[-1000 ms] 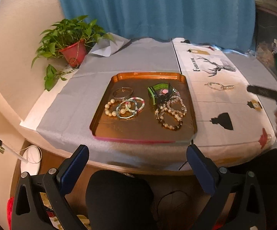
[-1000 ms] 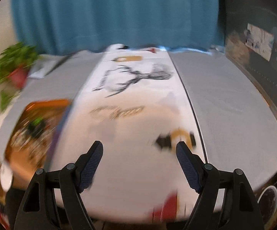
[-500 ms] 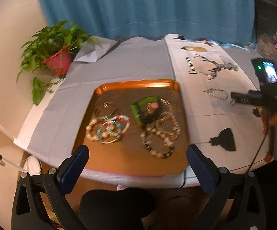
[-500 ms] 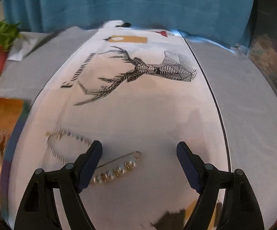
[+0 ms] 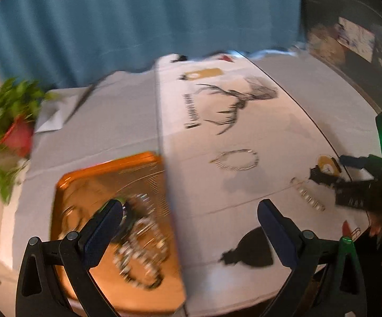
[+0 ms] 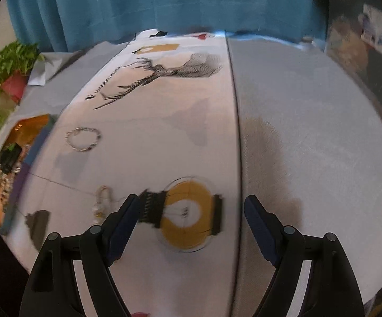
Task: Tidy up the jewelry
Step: 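Move the left tool to the thin beaded chain bracelet while the right tool reaches the pearl brooch, then grasp and lift the chain bracelet with the left tool while the right tool lifts the pearl brooch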
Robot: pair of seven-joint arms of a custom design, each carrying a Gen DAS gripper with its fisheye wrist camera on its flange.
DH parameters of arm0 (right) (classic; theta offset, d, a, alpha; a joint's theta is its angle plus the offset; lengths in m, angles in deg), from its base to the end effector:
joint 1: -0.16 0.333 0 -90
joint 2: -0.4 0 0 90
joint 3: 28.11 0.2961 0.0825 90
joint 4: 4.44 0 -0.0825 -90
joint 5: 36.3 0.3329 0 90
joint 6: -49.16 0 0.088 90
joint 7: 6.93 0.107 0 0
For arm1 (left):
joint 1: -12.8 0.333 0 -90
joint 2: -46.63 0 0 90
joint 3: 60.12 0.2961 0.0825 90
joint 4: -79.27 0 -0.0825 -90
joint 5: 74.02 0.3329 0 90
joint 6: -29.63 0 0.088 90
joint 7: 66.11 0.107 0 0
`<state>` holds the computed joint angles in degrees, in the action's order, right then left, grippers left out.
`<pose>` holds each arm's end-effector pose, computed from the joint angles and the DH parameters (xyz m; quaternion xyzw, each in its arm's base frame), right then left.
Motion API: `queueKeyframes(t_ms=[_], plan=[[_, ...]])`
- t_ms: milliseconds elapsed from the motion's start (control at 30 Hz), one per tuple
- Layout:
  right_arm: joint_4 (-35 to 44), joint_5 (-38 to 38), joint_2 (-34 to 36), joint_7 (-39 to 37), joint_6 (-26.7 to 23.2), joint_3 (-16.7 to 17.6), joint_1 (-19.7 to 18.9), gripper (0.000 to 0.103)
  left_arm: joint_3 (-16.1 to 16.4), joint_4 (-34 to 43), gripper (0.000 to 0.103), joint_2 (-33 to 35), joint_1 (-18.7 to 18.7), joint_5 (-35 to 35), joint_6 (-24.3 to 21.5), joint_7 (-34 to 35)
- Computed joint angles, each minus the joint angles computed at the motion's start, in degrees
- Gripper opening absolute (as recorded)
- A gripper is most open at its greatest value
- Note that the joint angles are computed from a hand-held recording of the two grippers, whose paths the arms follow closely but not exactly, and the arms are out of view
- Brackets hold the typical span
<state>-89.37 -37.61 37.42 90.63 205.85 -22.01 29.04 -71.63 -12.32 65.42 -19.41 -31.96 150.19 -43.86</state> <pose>0.5859 0.3892 0.3777 -0.8091 0.5048 -0.1026 0.2828 0.4827 -0.3963 0.4713 -0.7094 0.6340 -0.1424 0.2731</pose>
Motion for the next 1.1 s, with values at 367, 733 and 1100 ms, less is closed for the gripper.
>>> queueKeyframes(t_ms=[367, 733, 1100], plan=[[-6.2, -2.6, -2.4, -7.0, 5.1, -0.9, 4.3, 0.083, 1.2, 1.2, 0.102, 2.0, 0.8, -2.4, -1.9, 0.0], [-1.8, -4.1, 1.0, -6.1, 6.5, 0.0, 0.4, 0.081, 0.7, 9.7, 0.102, 10.9, 5.0, -13.7, 8.7, 15.1], [-0.7, -6.5, 1.4, 1.5, 5.7, -5.0, 1.2, 0.079, 3.2, 18.0, 0.085, 18.1, 6.9, -25.3, 6.7, 14.8]])
